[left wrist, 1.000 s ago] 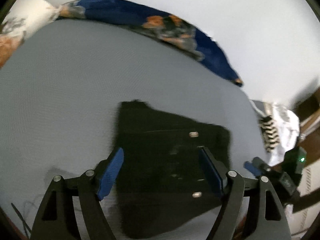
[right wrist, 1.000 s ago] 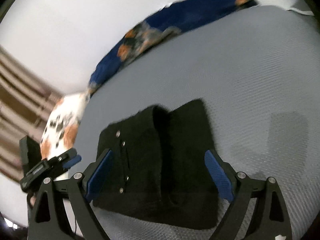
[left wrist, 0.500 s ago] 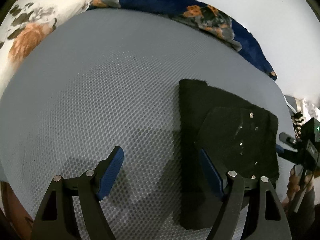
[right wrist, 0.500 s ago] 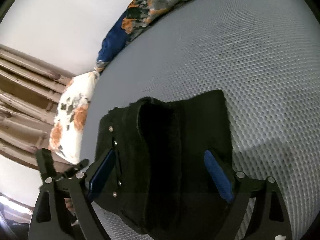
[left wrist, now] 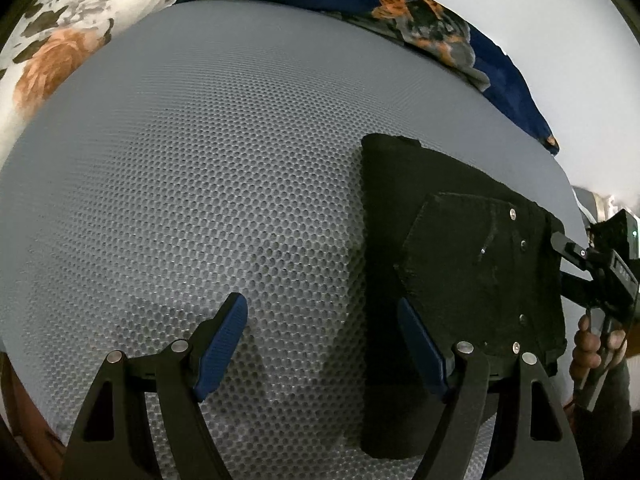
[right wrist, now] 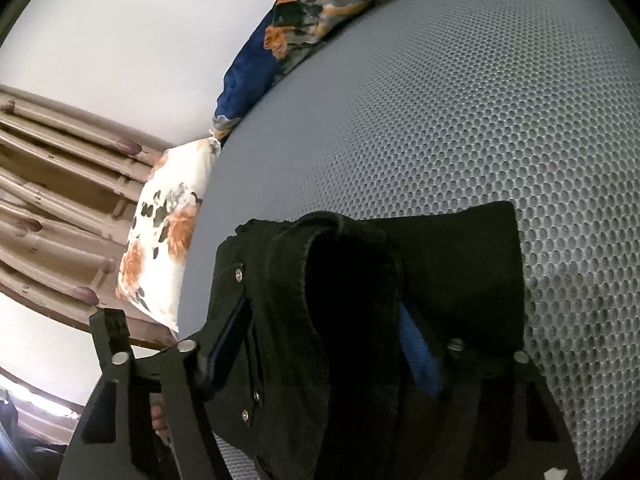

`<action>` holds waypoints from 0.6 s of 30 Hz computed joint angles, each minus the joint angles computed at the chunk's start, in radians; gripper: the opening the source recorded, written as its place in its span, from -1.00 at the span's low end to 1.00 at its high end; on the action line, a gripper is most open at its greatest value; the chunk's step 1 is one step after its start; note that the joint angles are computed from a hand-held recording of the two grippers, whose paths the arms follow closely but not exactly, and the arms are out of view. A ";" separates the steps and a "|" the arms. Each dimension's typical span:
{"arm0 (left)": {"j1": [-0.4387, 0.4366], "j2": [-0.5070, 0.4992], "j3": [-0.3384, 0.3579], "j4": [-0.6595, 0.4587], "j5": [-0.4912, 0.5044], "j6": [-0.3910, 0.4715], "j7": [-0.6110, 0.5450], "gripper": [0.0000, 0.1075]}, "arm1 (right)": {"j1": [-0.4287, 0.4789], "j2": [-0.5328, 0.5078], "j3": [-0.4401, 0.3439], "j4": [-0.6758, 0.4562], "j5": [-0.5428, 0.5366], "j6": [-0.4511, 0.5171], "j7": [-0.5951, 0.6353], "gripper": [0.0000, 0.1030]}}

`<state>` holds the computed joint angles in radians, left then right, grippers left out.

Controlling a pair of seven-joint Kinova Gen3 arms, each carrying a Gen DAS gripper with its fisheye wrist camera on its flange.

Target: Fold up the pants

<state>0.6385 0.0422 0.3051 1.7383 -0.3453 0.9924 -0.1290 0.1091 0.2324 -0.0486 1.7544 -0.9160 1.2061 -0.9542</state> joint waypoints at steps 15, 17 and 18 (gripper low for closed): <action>0.032 0.028 0.003 -0.037 -0.061 0.057 0.003 0.45 | 0.014 0.010 -0.006 0.037 -0.032 0.015 0.045 -0.57; 0.042 0.033 0.002 -0.045 -0.077 0.070 -0.001 0.44 | 0.001 -0.031 0.000 0.045 -0.016 -0.007 0.025 -0.70; 0.045 0.035 0.000 -0.048 -0.083 0.073 -0.004 0.44 | -0.002 -0.048 0.004 0.047 -0.016 -0.009 0.018 -0.74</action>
